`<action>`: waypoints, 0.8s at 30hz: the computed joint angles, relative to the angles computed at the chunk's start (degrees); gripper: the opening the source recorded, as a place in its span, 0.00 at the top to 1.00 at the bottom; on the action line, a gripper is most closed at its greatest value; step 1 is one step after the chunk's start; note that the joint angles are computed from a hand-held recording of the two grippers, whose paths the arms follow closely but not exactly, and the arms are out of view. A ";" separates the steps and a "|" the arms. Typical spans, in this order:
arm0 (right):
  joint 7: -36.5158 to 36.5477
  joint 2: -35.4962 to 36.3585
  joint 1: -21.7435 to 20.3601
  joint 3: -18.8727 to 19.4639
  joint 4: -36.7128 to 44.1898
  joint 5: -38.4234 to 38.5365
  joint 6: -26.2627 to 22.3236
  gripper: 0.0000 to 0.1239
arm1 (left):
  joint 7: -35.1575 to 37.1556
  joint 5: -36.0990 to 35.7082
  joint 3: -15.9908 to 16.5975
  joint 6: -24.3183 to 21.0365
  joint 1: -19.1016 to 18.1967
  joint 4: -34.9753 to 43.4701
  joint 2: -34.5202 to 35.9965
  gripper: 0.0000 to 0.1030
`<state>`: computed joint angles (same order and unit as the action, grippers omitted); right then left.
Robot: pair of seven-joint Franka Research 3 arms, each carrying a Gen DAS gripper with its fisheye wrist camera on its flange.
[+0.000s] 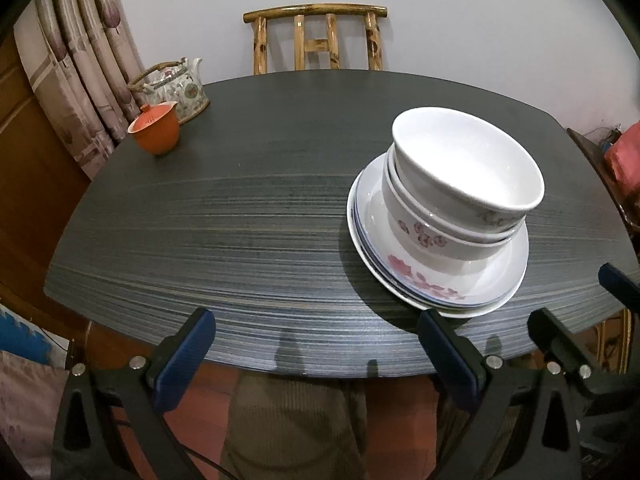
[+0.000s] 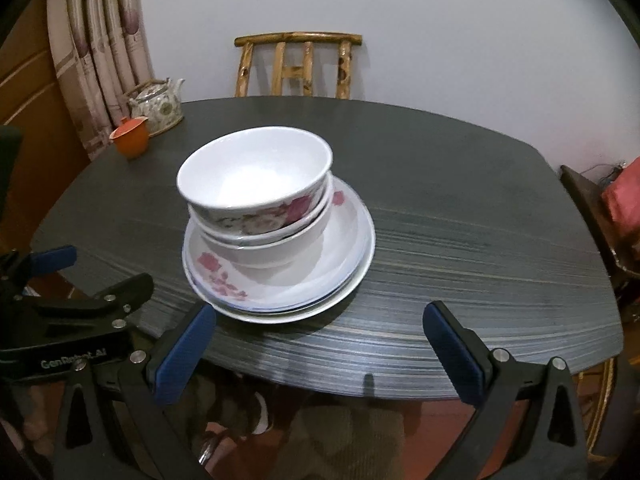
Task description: Organize plates and bowls
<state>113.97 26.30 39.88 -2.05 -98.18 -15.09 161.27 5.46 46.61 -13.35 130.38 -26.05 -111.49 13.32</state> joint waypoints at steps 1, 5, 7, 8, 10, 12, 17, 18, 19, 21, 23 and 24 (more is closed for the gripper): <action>-0.32 0.18 -0.23 0.34 0.16 0.38 -0.09 0.17 | -0.12 -0.03 0.04 0.01 0.03 -0.10 -0.02 0.00; 0.16 0.53 0.13 0.17 0.64 0.64 -1.28 0.17 | -0.36 -0.43 0.13 0.59 0.32 -0.45 -0.14 0.00; 0.27 0.74 0.13 0.22 0.93 0.58 -1.76 0.17 | -0.17 -0.62 0.08 0.38 0.31 -0.27 0.04 0.00; 0.17 0.81 -0.07 0.44 1.03 0.84 -1.89 0.17 | -0.25 -0.68 0.12 0.57 0.36 -0.37 -0.01 0.00; -0.24 1.20 -0.44 0.85 1.68 1.42 -2.69 0.17 | -0.08 -0.84 0.14 0.51 0.42 -0.26 0.10 0.00; -0.38 1.32 -0.64 1.15 1.90 1.90 -3.26 0.17 | 0.05 -1.03 0.17 0.50 0.47 -0.21 0.16 0.00; -1.31 1.71 -0.88 1.80 2.82 2.62 -5.01 0.17 | 0.19 -1.97 0.25 1.00 0.75 -0.39 0.52 0.00; -1.28 1.76 -0.81 1.74 2.89 2.59 -5.18 0.17 | 0.36 -2.43 0.26 1.17 0.89 -0.43 0.59 0.00; -1.64 1.87 -0.96 1.98 3.09 2.82 -5.54 0.17 | 0.22 -2.51 0.30 1.13 0.86 -0.42 0.64 0.00; -1.93 1.92 -1.20 2.32 3.22 3.43 -5.87 0.17 | 0.00 -2.42 0.39 1.13 0.81 -0.50 0.59 0.00; -2.07 1.89 -1.25 2.45 3.19 3.72 -5.94 0.17 | 0.02 -2.30 0.48 0.90 0.82 -0.43 0.60 0.00; -2.32 2.01 -1.36 2.59 3.36 3.95 -6.09 0.17 | 0.05 -2.38 0.48 0.91 0.86 -0.40 0.64 0.00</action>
<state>111.65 28.31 38.52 0.54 -94.82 -11.14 155.19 5.51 44.23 -12.87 131.29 -25.20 -111.90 13.96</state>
